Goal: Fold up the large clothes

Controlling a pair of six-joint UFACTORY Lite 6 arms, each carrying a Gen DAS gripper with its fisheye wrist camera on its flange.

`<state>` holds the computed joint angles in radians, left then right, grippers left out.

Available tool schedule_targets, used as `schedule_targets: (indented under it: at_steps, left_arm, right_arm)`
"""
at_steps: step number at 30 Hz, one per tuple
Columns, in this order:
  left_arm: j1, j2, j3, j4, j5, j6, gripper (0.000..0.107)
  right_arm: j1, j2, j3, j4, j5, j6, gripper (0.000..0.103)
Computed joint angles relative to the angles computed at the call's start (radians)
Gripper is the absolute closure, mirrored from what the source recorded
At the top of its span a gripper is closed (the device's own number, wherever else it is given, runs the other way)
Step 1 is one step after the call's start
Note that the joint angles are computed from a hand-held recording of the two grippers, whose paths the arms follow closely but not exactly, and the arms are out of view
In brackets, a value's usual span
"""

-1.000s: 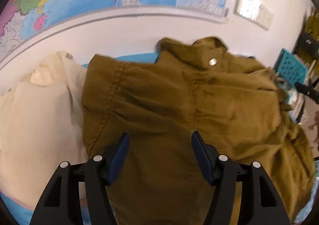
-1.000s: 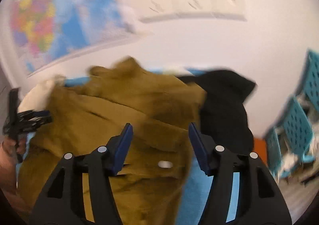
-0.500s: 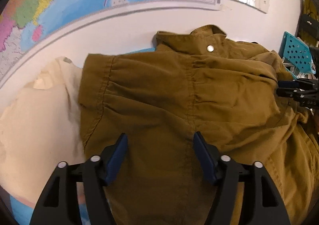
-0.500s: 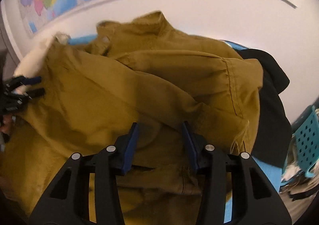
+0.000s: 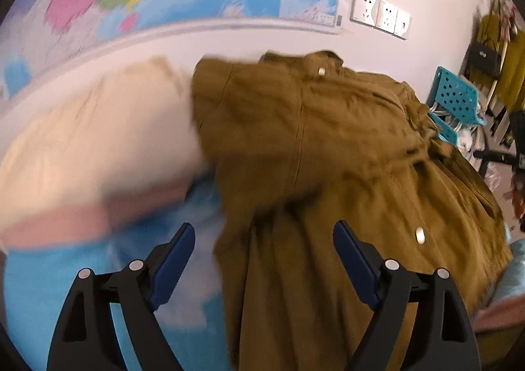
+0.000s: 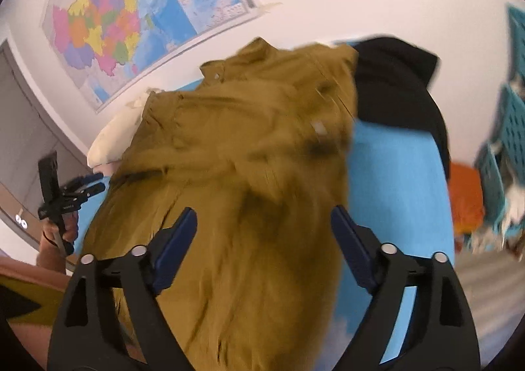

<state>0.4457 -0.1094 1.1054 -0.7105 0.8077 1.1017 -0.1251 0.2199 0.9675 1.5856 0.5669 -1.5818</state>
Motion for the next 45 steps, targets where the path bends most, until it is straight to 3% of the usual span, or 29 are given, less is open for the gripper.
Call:
schedule_targets:
  at_steps: [7, 18, 24, 29, 31, 32, 34, 36, 39, 41, 45]
  left_arm:
    - [0.24, -0.059, -0.14, -0.036, 0.182, 0.136, 0.024]
    - [0.397, -0.151, -0.269, -0.009, 0.384, 0.241, 0.024]
    - [0.483, -0.161, -0.302, 0.011, 0.552, 0.322, 0.012]
    - [0.519, -0.14, -0.334, 0.012, 0.692, 0.369, 0.011]
    - [0.519, -0.161, -0.357, -0.003, 0.689, 0.359, 0.012]
    - [0.518, -0.176, -0.369, -0.013, 0.683, 0.353, 0.017]
    - [0.489, -0.198, -0.386, -0.011, 0.63, 0.299, 0.07]
    - [0.466, -0.217, -0.383, -0.002, 0.56, 0.231, 0.095]
    - [0.496, -0.209, -0.348, -0.015, 0.612, 0.188, 0.103]
    - [0.554, -0.226, -0.3, -0.044, 0.706, 0.196, 0.103]
    - [0.688, -0.225, -0.162, -0.108, 0.937, 0.212, 0.103]
  right_arm:
    - [-0.146, -0.094, -0.289, 0.125, 0.164, -0.146, 0.016]
    - [-0.172, -0.101, -0.455, 0.197, 0.271, -0.296, 0.014]
    - [-0.133, -0.11, -0.507, 0.207, 0.334, -0.362, 0.014]
    - [-0.084, -0.069, -0.518, 0.25, 0.418, -0.42, 0.022]
    - [-0.048, -0.063, -0.519, 0.302, 0.391, -0.439, 0.039]
    - [-0.042, -0.051, -0.513, 0.307, 0.394, -0.435, 0.046]
    - [-0.04, -0.015, -0.503, 0.316, 0.415, -0.423, 0.08]
    - [-0.054, -0.02, -0.518, 0.329, 0.457, -0.424, 0.087]
    - [-0.132, -0.131, -0.586, 0.291, 0.556, -0.401, 0.092]
    - [-0.205, -0.284, -0.65, 0.237, 0.632, -0.349, 0.097]
    - [-0.342, -0.655, -0.754, 0.11, 0.751, -0.177, 0.098]
